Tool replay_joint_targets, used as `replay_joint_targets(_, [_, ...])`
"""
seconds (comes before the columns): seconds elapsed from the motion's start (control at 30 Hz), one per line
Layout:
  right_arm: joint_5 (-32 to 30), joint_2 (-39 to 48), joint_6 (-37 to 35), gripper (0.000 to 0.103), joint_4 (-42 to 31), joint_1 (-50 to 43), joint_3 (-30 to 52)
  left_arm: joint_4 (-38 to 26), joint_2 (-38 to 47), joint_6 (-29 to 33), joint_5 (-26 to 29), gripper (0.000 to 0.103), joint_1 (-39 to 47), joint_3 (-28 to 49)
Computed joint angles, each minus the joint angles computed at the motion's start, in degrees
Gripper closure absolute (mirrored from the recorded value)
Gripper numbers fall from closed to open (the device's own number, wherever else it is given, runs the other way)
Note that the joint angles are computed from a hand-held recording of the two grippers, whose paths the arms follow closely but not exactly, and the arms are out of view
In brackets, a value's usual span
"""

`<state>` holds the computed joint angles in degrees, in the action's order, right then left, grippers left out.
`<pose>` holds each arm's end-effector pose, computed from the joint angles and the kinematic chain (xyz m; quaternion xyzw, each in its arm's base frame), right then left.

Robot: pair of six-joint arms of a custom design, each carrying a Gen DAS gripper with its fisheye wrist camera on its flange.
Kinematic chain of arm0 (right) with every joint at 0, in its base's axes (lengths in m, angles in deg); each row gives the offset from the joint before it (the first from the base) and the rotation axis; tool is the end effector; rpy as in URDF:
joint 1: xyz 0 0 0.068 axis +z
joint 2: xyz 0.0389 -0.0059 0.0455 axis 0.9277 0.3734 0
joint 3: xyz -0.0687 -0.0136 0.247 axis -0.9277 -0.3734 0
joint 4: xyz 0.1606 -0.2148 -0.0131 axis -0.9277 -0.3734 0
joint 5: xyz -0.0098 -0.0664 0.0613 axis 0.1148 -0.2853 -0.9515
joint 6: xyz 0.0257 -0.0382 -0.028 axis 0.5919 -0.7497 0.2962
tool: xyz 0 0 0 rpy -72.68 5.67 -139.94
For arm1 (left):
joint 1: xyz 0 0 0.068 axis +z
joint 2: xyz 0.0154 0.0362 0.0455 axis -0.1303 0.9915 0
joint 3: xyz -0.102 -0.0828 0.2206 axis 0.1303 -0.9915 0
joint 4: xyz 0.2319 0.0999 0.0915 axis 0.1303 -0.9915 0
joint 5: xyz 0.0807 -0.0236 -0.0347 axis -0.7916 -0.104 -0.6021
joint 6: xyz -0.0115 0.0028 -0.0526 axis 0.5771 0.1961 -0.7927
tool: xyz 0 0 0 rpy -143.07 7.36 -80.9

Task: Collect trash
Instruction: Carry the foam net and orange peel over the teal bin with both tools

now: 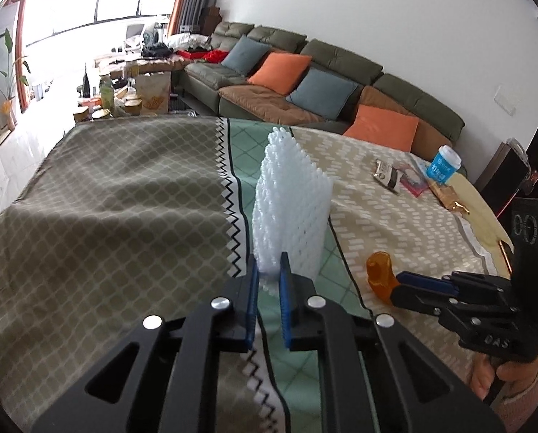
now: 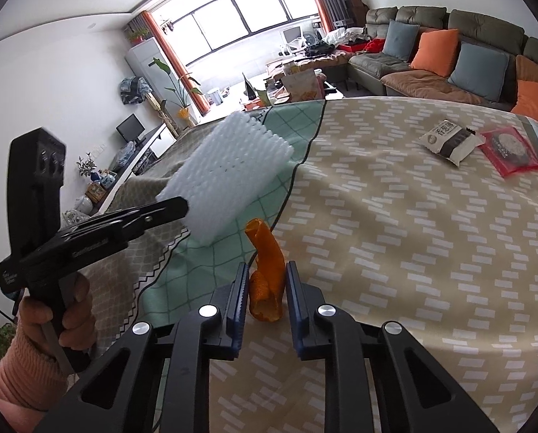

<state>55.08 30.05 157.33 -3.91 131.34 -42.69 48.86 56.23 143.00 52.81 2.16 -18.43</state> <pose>0.1324 0.2126 -0.0043 0.2083 0.8869 0.1322 0.3906 0.3128 0.0272 0.0222 0.3967 0.8268 -0.2774 0.2866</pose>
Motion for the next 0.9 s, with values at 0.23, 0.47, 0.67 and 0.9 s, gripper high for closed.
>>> replay_joint_targets(0.23, [1.6, -0.8, -0.4, 0.083, 0.8, 2.4, 0.6, -7.6, -1.5, 7.0, 4.2, 0.091, 8.3, 1.3])
replay_joint_targets(0.47, [2.0, -1.1, -4.3, 0.083, 2.9, 3.5, 2.5, -14.6, -0.9, 12.7, 6.8, 0.091, 17.2, 4.8])
replay_joint_targets(0.67, [0.3, 0.1, -9.4, 0.083, 4.9, 3.2, 5.9, -20.6, 0.6, 16.4, 8.7, 0.091, 23.3, 9.1])
replay_joint_targets(0.9, [-3.5, 2.3, -15.4, 0.083, 5.9, 1.9, 11.0, -23.2, 2.0, 18.4, 9.7, 0.091, 28.3, 12.3])
